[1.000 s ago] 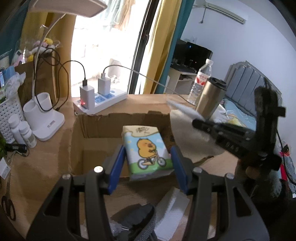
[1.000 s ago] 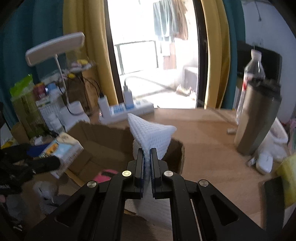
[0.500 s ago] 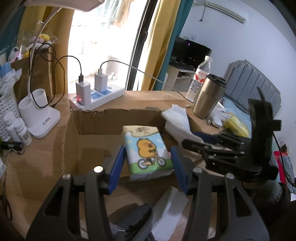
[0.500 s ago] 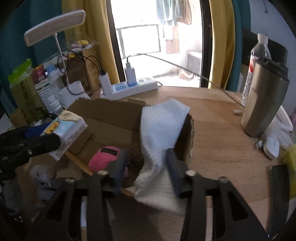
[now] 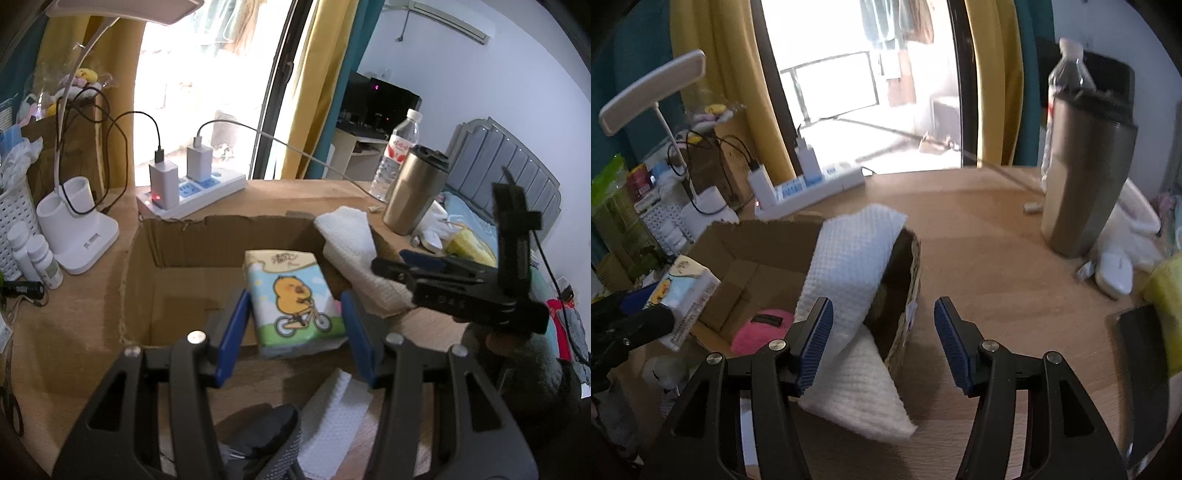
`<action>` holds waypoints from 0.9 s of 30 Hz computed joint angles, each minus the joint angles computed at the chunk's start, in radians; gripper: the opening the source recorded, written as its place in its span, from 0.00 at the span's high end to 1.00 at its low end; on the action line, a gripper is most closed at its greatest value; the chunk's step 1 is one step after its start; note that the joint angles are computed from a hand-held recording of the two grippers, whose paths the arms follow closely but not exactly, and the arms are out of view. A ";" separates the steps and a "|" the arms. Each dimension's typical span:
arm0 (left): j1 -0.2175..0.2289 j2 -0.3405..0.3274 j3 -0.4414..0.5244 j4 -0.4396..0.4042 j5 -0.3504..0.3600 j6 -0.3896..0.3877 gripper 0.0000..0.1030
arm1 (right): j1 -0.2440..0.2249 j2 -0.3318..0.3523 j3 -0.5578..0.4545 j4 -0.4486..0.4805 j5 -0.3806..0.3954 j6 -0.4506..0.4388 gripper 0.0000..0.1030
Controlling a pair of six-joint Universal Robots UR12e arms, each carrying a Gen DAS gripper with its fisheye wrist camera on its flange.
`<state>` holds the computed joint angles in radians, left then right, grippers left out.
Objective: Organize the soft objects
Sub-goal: 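Lower the towel into the box and open the right tool while the left tool holds the tissue pack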
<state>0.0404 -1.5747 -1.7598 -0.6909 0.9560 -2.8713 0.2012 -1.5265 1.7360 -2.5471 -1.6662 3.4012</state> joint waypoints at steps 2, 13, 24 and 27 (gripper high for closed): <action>-0.001 -0.001 0.001 -0.002 0.003 0.000 0.49 | -0.004 0.006 -0.007 0.039 0.017 0.006 0.41; -0.014 -0.012 0.010 -0.014 0.009 0.004 0.49 | -0.020 0.008 -0.015 0.146 0.037 0.026 0.37; -0.030 -0.015 0.016 -0.025 0.009 0.018 0.49 | -0.018 -0.038 0.021 0.030 0.024 0.022 0.37; -0.032 -0.014 0.016 -0.021 0.010 0.015 0.49 | -0.018 -0.048 0.027 0.053 0.011 0.027 0.37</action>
